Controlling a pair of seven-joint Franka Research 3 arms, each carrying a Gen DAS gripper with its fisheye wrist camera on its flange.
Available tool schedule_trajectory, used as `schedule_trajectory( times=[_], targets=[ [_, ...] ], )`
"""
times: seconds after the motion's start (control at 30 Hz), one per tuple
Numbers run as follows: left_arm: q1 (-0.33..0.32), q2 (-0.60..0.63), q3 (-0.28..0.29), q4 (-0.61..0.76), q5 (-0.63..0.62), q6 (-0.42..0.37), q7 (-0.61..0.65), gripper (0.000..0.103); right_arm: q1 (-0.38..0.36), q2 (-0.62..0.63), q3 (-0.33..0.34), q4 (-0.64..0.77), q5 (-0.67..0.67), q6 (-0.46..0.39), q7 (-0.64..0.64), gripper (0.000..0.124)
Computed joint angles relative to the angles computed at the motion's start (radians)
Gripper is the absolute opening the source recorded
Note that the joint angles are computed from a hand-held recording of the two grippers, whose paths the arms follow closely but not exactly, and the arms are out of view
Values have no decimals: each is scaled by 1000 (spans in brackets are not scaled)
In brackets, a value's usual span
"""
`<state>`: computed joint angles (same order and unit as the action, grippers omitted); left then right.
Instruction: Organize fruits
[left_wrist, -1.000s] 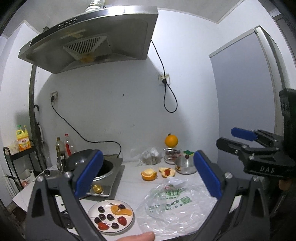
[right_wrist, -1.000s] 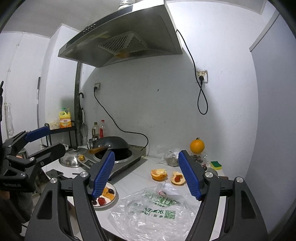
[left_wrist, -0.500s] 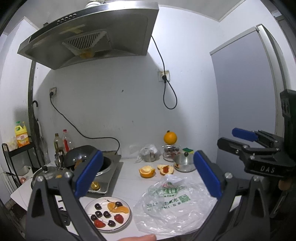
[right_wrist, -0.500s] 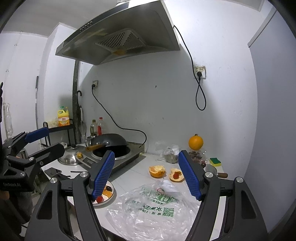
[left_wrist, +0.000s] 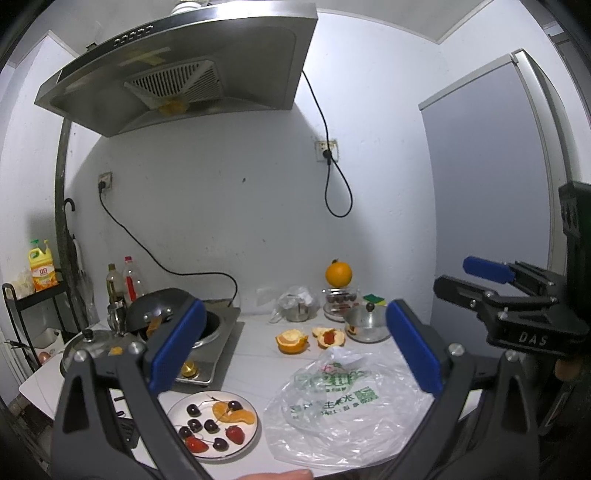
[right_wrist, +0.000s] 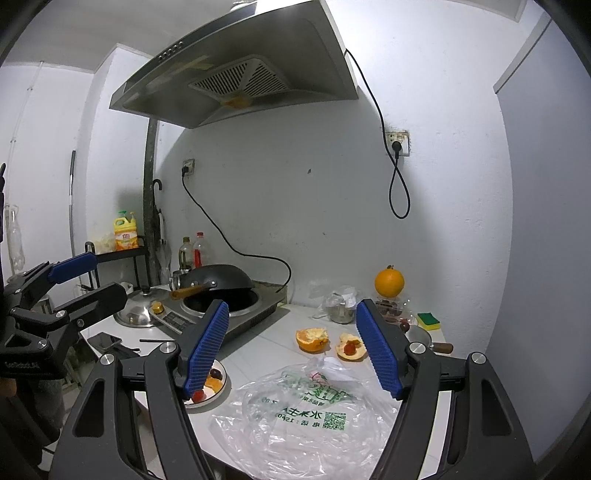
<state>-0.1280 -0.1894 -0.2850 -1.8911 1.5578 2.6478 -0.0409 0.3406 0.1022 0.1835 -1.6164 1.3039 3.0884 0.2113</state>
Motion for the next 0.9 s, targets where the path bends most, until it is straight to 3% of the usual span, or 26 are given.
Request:
schedule_trajectory(
  times=[0.9],
  targets=[
    [-8, 14, 3, 14, -1, -2, 1, 99, 2, -2, -1, -5, -1, -1, -2, 75]
  ],
)
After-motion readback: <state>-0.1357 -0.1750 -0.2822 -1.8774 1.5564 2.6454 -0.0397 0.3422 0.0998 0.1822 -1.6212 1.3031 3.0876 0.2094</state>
